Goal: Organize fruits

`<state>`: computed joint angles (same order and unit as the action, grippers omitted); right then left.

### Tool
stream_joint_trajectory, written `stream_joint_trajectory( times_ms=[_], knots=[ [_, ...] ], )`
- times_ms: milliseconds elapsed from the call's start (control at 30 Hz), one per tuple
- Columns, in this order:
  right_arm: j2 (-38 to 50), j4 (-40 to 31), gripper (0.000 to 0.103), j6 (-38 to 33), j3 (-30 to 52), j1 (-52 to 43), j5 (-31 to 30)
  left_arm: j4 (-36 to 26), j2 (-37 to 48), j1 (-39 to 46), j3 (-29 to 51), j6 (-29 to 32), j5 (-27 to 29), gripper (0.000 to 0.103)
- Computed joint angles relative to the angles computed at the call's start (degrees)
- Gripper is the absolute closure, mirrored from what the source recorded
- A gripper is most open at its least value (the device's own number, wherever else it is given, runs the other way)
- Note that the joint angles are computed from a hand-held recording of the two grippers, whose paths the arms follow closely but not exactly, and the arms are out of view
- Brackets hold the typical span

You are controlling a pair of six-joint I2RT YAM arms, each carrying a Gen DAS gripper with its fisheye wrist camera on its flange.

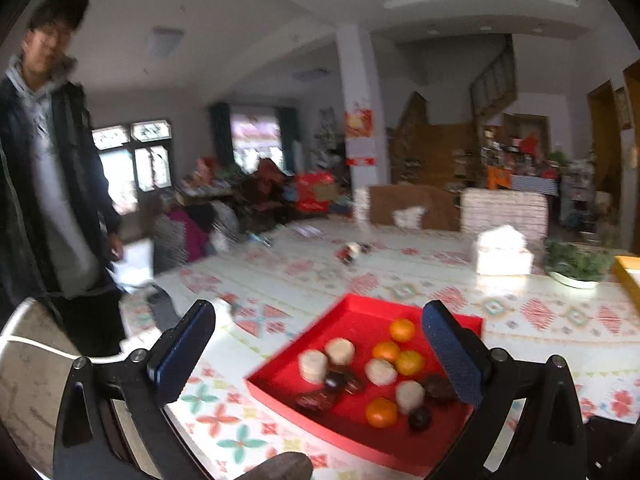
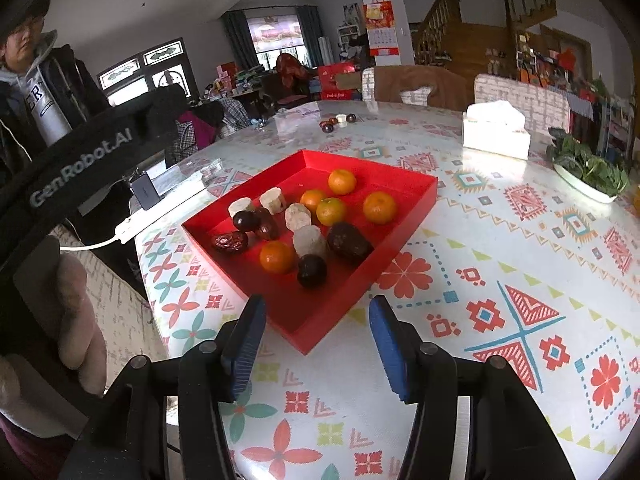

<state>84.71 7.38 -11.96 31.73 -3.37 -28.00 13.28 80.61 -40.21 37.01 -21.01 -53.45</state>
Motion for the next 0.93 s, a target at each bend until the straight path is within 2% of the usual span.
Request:
stream_joint_trajectory(
  times_ms=[100,200,367,600,767,933],
  knots=[
    [-0.7,0.4,0.031,0.0,-0.5,0.2,2.0,-3.6,-0.4,1.5,0.2,-2.8,3.1,0.000],
    [-0.8,0.8,0.030,0.8,-0.5,0.2,5.4,-5.7,-0.3,2.7,-0.4,-4.8,5.1,0.000],
    [-1.1,0.3,0.030,1.7,-0.3,-0.2,8.4,-5.7,-1.7,2.7,-3.2,-6.7,6.6,0.000],
    [-3.9,3.0,0.030,1.6,-2.8,3.0,15.0,-5.7,-0.8,1.2,-5.1,-8.1,7.8,0.000],
    [-4.4,3.5,0.030,1.5,-3.4,4.1,16.1,-6.5,-0.2,0.8,-5.3,-9.3,8.0,0.000],
    [-4.5,4.1,0.029,1.8,-3.7,4.0,16.6,-10.4,0.8,1.0,-3.3,-11.3,8.5,0.000]
  ],
)
